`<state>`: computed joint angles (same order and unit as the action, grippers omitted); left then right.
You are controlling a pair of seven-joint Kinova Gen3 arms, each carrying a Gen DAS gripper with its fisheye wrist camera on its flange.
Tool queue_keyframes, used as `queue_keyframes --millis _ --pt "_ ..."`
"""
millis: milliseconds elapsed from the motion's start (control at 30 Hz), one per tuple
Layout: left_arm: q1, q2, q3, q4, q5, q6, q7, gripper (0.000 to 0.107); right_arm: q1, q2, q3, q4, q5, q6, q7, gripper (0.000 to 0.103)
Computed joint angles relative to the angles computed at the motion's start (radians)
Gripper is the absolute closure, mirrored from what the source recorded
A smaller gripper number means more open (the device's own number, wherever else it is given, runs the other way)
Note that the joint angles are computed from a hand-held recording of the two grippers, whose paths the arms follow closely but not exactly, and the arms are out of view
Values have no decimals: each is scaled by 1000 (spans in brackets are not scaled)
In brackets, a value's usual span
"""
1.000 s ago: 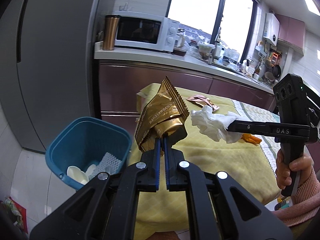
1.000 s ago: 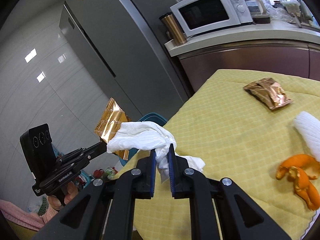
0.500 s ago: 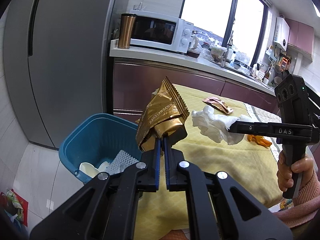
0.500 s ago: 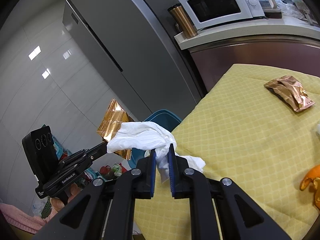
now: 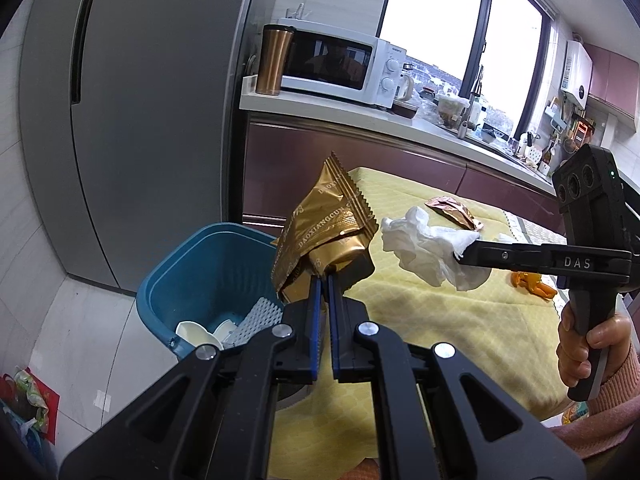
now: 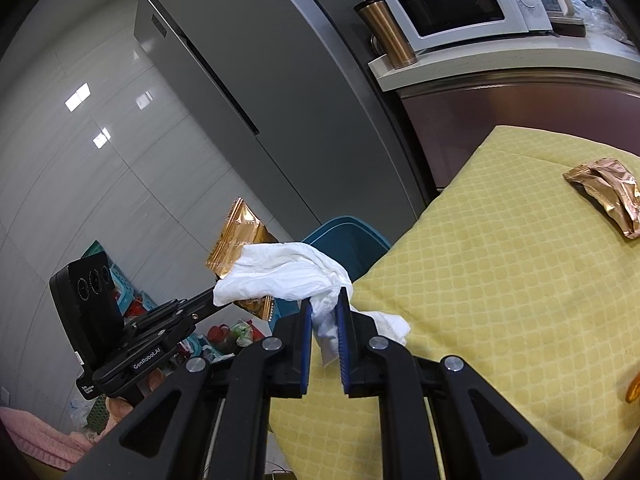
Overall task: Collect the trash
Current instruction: 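Lift the gold wrapper and white cloth and carry both toward the blue bin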
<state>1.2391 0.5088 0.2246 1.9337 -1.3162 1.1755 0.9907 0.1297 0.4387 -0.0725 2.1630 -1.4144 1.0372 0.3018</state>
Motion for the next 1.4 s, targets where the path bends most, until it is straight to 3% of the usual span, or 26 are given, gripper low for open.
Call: queue_keyframes --millis 767,1400 --pt "-11 3 -6 5 35 -7 17 103 -57 29 -37 -49 12 -32 -61 93" --pt "-25 2 -12 37 64 -26 58 103 -129 60 -93 -112 27 -119 -127 93"
